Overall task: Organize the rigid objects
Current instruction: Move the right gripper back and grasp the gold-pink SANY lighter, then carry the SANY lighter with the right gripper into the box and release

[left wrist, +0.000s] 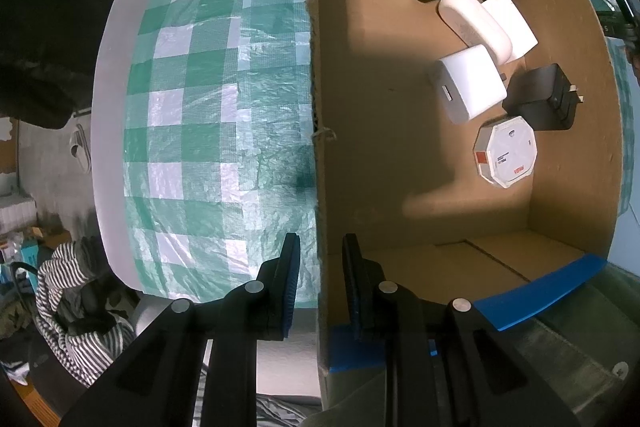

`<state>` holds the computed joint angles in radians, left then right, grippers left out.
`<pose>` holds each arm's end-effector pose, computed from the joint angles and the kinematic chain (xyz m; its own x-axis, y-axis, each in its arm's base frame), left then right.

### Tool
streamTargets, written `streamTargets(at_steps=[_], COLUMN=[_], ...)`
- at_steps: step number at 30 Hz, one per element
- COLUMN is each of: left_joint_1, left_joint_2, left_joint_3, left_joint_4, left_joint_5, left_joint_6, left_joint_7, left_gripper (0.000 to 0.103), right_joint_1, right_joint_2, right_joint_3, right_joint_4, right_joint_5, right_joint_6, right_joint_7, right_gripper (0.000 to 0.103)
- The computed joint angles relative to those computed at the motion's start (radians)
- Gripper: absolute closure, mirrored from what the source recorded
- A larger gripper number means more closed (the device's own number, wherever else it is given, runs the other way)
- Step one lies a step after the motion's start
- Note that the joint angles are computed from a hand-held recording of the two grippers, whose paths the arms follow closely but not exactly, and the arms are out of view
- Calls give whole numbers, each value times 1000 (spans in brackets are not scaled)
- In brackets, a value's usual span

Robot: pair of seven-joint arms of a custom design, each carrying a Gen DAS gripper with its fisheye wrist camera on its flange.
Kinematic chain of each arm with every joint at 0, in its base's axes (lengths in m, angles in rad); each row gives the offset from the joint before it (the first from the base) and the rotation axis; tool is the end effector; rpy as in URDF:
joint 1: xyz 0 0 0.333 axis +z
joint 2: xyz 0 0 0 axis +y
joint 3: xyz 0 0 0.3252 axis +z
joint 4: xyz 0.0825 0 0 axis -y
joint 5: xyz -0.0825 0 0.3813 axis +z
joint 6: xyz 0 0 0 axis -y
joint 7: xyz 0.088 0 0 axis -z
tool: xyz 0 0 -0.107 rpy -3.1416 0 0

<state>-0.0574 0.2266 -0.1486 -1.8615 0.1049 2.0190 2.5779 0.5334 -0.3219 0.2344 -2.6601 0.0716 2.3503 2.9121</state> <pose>0.5954 -0.1135 0.4032 -0.9512 -0.3076 0.0258 -0.3045 0.9487 0.0849 0.2868 0.2739 0.3530 -0.5933 -0.8050 -0.0010 -0.8047 0.5932 -0.0232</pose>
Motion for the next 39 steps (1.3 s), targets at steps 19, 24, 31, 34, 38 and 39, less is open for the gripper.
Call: streamTargets(at_steps=[19, 24, 31, 34, 38, 39], left_joint_1=[-2, 0, 3, 5, 5, 4], left_joint_2=[20, 20, 21, 20, 9, 8], left_joint_3=[-3, -2, -2, -2, -3, -4], left_joint_4=[26, 26, 24, 23, 14, 12], left_joint_5=[-2, -4, -6, -7, -11, -11], left_joint_6=[-7, -6, -3, -1, -3, -3], left_joint_7=[27, 31, 48, 57, 64, 66], left_gripper=[82, 82, 82, 82, 82, 82], right_joint_1=[-10, -9, 0, 4, 7, 7], right_joint_2=[-6, -6, -11, -15, -16, -15], right_joint_3=[-11, -8, 5, 11, 22, 25], right_joint_4=[-12, -8, 17, 36, 77, 88], right_joint_5=[69, 77, 76, 70, 50, 43], right_joint_6=[33, 23, 31, 20, -3, -10], right_joint_7=[114, 141, 186, 207, 236, 246], right_gripper=[81, 81, 81, 81, 81, 81])
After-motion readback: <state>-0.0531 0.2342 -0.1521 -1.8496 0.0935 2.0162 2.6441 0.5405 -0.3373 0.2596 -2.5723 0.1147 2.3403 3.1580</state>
